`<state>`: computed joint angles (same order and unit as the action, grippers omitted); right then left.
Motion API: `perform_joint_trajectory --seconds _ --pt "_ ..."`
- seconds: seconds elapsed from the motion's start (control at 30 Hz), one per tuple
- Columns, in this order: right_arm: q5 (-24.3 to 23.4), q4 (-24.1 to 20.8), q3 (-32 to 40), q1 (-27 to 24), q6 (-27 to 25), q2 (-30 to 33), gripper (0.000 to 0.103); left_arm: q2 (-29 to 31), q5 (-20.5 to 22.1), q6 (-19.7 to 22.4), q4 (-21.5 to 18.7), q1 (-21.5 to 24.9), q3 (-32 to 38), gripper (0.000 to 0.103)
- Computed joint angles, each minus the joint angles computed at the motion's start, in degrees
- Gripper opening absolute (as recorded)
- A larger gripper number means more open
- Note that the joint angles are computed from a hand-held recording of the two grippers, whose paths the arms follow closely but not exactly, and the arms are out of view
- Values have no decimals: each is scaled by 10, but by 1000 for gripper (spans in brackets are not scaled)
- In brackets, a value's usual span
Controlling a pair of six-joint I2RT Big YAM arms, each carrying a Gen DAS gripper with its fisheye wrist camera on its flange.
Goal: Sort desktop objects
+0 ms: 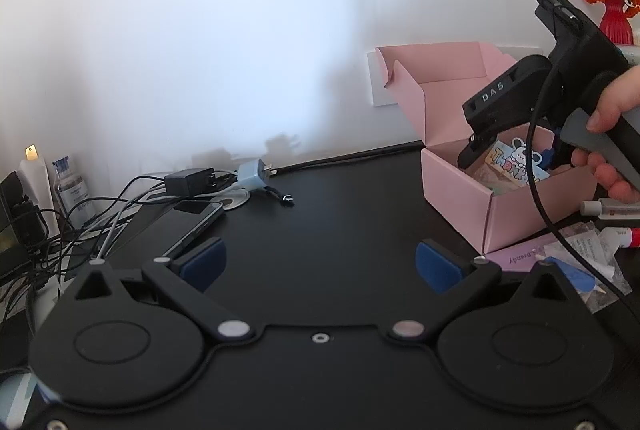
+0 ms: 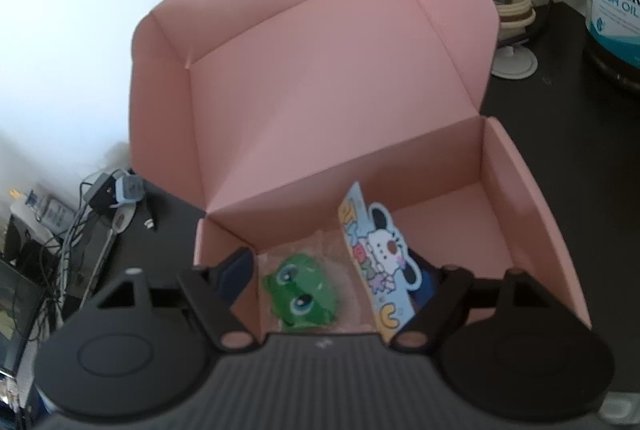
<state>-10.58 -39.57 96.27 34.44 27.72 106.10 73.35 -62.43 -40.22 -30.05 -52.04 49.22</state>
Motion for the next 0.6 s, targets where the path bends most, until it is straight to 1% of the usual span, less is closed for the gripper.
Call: perform_joint_trajectory --seconds 0.1,0.13,0.23,0.33,0.47,0.53,0.6 --pt "-2 7 -2 -1 -1 -3 90 1 -1 -1 -1 0 0 103" --pt "-4 8 -1 -1 -2 -4 91 0 -1 -1 0 -1 0 103" --pt "-14 5 14 -4 -10 -1 91 0 -2 -2 0 -1 0 103" --pt "-5 4 25 0 -16 0 91 1 -2 -3 -1 -2 0 103" --pt "6 11 20 -1 -25 -15 91 0 -4 -4 -1 -3 -1 103" --pt "9 10 32 -4 -33 -10 91 0 -4 -3 0 -4 -1 103" --pt "14 13 30 -5 -47 -15 91 0 -5 -1 1 -4 -1 103"
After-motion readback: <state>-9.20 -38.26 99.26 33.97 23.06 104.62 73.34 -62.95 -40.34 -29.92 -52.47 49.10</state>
